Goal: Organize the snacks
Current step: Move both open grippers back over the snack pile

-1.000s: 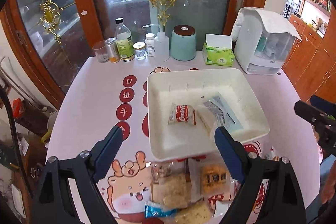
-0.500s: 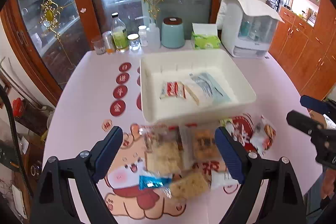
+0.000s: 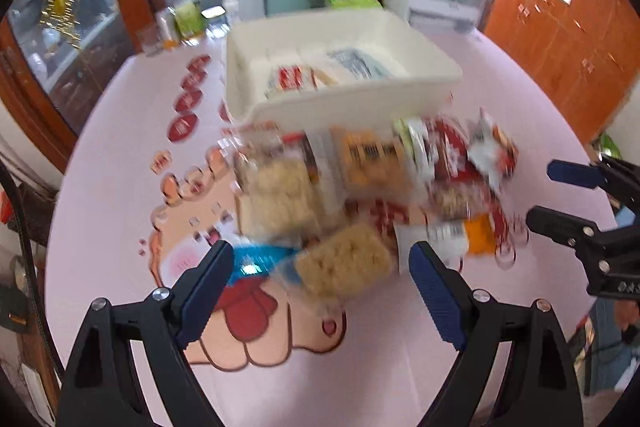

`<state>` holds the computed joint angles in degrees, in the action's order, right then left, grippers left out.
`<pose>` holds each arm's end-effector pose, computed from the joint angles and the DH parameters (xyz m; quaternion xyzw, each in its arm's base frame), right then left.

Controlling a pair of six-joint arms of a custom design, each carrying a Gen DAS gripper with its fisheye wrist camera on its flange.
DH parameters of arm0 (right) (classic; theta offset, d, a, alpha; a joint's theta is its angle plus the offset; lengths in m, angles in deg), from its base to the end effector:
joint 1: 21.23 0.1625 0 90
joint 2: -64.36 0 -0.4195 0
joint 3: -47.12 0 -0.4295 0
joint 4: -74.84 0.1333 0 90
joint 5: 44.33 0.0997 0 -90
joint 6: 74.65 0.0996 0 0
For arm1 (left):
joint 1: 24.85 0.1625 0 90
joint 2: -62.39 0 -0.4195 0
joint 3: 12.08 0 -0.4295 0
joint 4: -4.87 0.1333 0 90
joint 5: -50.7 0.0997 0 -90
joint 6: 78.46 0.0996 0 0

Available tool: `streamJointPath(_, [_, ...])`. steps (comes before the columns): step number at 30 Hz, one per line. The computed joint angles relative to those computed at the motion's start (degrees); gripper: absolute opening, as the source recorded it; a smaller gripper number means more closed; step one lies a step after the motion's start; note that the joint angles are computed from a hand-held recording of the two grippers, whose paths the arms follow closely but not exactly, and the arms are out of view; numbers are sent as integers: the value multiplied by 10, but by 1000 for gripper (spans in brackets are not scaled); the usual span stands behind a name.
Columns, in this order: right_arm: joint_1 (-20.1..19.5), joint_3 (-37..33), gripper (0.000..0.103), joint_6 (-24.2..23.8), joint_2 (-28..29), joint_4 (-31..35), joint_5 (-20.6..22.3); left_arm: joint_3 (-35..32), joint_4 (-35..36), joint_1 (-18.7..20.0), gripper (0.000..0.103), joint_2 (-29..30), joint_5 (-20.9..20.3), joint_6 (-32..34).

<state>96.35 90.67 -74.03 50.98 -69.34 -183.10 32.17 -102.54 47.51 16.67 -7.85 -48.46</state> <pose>0.4672 -0.7682 0.0243 0.1242 -0.8863 0.2821 0.3455 -0.0792 -0.8605 0.4257 0.3428 0.8866 -0.1282 0.2828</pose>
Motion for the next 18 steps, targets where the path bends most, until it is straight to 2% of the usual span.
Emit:
streamJointPath(4, [-15, 45, 70, 27, -16, 22, 24, 19, 9, 11, 89, -2, 8, 23])
streamJointPath(10, [-32, 51, 70, 9, -11, 45, 59, 5, 38, 17, 88, 21, 22, 64])
streamJointPath(13, [-40, 33, 70, -12, 2, 65, 71, -13, 54, 19, 89, 39, 33, 91])
streamJointPath(18, [-50, -21, 69, -35, 34, 117, 63, -52, 95, 22, 88, 69, 38, 109])
